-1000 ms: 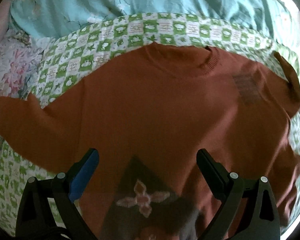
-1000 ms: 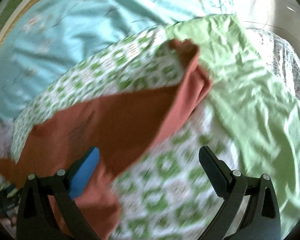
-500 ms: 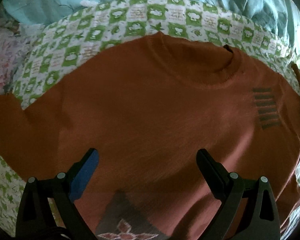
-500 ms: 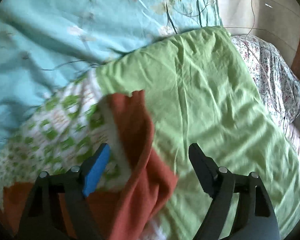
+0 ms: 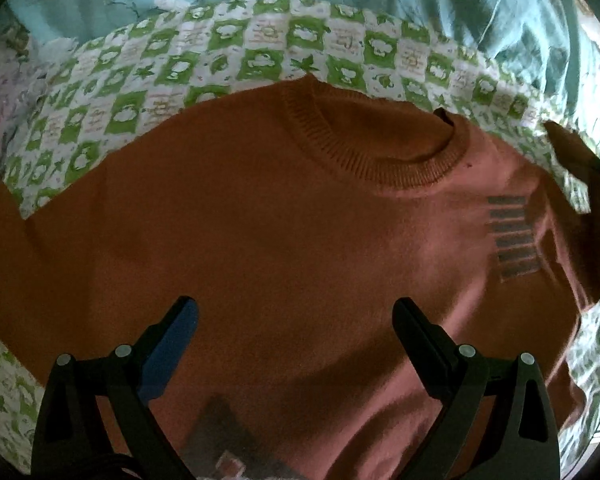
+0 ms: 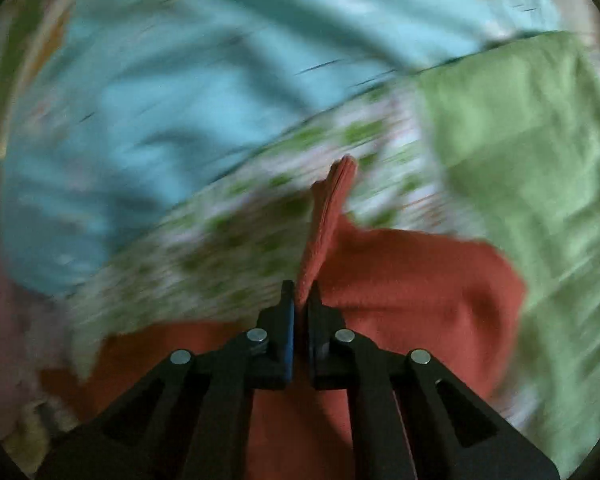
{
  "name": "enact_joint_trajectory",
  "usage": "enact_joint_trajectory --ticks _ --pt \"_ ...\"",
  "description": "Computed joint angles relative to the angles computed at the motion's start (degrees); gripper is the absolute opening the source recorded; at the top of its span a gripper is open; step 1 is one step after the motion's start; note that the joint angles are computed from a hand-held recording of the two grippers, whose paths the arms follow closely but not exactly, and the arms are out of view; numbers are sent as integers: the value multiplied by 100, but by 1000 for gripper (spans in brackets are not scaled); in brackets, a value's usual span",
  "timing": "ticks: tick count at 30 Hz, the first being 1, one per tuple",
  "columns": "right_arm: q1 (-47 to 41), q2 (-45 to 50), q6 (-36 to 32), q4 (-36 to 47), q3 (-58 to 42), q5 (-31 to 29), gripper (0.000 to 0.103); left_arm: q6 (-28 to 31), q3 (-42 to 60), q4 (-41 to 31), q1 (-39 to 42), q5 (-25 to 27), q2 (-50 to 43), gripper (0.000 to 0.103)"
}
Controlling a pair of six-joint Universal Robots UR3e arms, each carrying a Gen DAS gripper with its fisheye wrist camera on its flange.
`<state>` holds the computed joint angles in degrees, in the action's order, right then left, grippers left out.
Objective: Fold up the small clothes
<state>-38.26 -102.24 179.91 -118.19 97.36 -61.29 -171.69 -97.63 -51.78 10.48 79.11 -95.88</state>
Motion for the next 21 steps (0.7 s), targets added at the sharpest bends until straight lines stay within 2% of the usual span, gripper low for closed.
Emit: enact_joint_trajectory --ticks 2,5,9,12,16,19,21 --pt "676 -4 488 -481 304 286 6 216 -273 -98 268 -140 345 98" --pt "1861 442 1213 -1301 369 404 5 588 -697 -435 834 -469 996 98" --pt "3501 1695 2105 -2627 -20 467 5 1244 -1108 -1030 1756 -1001 1788 98" --pt "4348 2797 2484 -3184 -621 514 6 1789 -1297 -1643 2428 -1316 2327 98" --pt "4965 3766 2606 -3213 -1288 496 6 2322 -1311 -2206 2998 -1538 2576 98" --pt "5129 4202 2647 -3153 -1588 646 9 2270 -1238 -2221 2939 -1586 2323 98" --pt "5223 4223 2701 -3055 -1568 629 14 2019 -1129 -2048 2715 -1601 1976 98"
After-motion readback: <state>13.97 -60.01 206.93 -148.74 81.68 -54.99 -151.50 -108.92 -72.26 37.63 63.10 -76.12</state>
